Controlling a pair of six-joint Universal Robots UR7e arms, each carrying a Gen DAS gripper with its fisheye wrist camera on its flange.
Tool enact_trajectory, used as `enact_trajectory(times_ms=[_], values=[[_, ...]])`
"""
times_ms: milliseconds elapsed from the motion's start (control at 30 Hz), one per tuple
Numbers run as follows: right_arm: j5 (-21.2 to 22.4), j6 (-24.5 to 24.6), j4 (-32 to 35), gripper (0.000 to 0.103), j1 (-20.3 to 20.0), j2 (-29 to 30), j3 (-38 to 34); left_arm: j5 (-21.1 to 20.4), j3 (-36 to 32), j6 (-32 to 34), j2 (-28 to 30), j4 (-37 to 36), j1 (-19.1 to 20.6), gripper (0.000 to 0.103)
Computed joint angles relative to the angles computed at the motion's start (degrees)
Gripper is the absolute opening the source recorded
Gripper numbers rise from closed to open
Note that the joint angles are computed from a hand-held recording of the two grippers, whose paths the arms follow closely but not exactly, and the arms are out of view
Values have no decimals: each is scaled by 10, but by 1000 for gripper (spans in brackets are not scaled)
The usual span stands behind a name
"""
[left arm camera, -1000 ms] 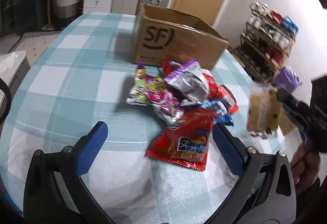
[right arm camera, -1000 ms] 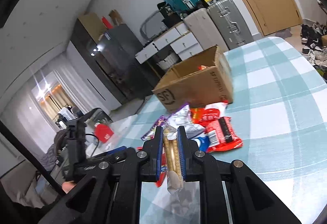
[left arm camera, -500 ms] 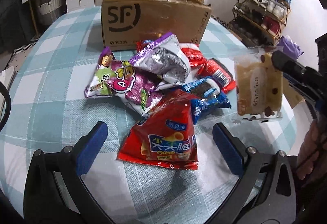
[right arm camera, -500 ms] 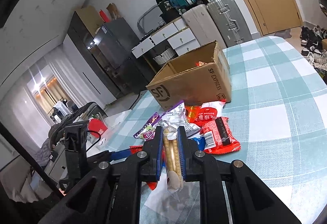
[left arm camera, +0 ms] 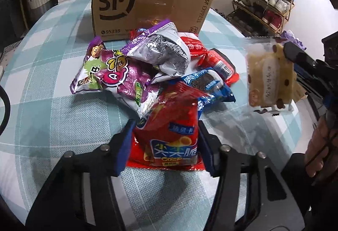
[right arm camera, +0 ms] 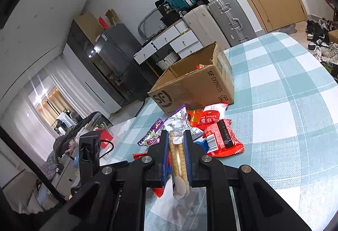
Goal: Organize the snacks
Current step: 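Lift the bread pack with the right gripper while the left gripper grasps the red chip bag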
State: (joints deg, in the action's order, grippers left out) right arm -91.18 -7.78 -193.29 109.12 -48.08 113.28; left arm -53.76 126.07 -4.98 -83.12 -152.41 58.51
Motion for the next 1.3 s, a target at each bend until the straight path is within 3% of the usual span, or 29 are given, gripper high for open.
enact_trajectory(times_ms=[233, 600, 1033, 1167, 1300], values=[[-5, 2, 2, 14, 0, -1, 1, 0, 14, -2, -14, -5, -6, 44], [-13, 12, 0, 14, -2, -1, 3, 14, 45, -6, -56, -25, -27, 43], [-26, 10, 0, 14, 4, 4, 0, 69, 71, -7, -90, -25, -62, 43], [-31, 10, 5, 14, 8, 9, -6, 108, 75, -12, -93, -26, -79, 43], [-31, 12, 9, 14, 13, 9, -8, 108, 73, -23, -111, -16, -82, 43]])
